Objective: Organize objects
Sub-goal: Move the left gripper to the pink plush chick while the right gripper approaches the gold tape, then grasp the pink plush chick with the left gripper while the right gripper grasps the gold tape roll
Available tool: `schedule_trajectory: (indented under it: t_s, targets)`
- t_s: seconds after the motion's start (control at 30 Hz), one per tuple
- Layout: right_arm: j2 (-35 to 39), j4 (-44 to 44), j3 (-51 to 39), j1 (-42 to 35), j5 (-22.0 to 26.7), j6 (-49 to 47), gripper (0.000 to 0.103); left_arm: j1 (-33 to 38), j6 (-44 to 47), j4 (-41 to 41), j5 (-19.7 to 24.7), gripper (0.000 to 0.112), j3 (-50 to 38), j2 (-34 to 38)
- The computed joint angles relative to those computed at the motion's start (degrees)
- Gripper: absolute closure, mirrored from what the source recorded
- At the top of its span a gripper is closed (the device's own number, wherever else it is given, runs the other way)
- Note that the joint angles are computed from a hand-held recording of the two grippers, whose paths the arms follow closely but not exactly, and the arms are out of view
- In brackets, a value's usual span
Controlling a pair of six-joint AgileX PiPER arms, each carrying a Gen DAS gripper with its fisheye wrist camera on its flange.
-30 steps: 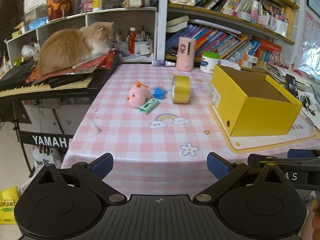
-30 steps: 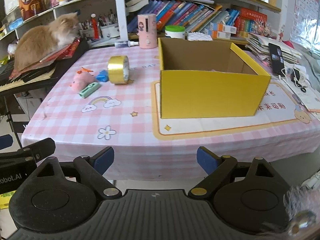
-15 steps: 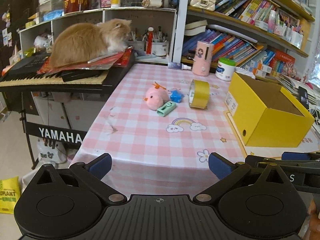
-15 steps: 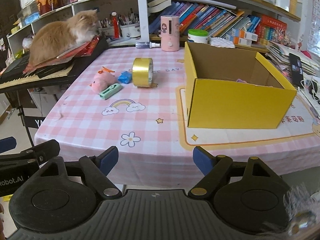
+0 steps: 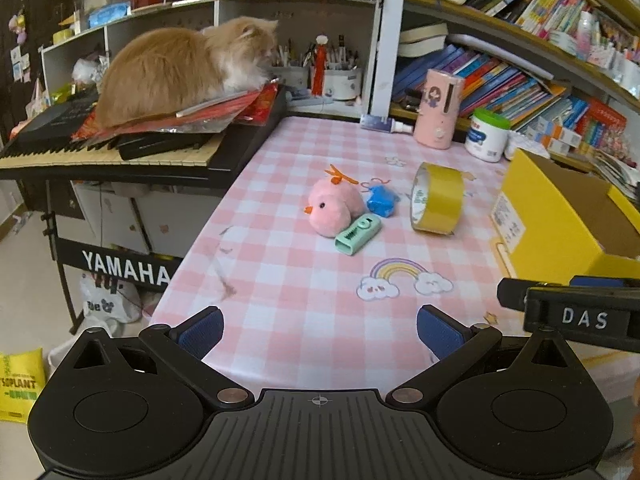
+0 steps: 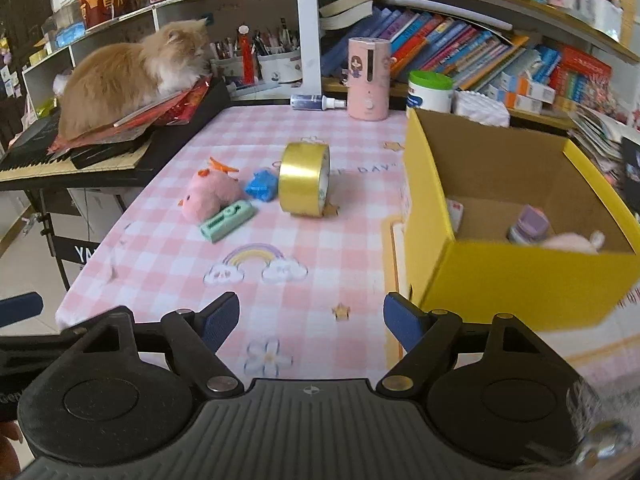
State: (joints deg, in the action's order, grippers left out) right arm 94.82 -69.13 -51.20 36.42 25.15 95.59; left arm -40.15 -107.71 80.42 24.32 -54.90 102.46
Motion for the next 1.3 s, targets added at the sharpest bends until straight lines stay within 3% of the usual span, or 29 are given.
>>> schedule_trajectory:
  t_s: [0.23,0.37,0.43,0.5,0.67,0.93,1.0,1.13,1.3]
  targets:
    - [6.6,8.2,-8.5,-7.0,-6.0,-13.3,0.026,2.8,13.0,-9.7,0.4,0.009,-9.8,7.0]
    - [11.2,14.1,-14.8,-8.9,-6.4,-21.0,0.026,3.9,18.3,-13.2,1.5,0.009,-14.5,9.9]
    - [13.3,21.3,-18.2,-10.0,-7.4,-29.4,0.026,4.4,20.0,-14.1,2.0,0.009,-16.7,11.2]
    - [15.5,27.2,-22.0,-10.9,-6.6,-35.0,0.026,4.9,21.5,-15.2,2.4,0.009,-18.6,12.3]
    - [21.6,27.2,-30.6,-11.9,-4.2,-35.9,0.028,6.2,27.6,-19.7,3.2,0.009,-24.2,15.5]
    - [32.7,36.8,-46.8,-13.7,1.1,-46.5,0.034,7.5,37.4,-24.2,4.6,0.009,-33.5,20.8]
    - [34.6,38.1,-49.5,-14.1,1.9,-48.9,0.038,7.9,40.2,-26.0,5.0,0.009,-36.1,22.3]
    - [36.5,42.6,-51.9,-15.6,2.9,-56.7,0.064,9.0,48.4,-32.3,6.4,0.009,-44.4,27.4]
    - [35.6,46.6,-50.6,-17.0,1.7,-60.4,0.064,10.8,61.2,-43.0,9.1,0.010,-58.4,35.8]
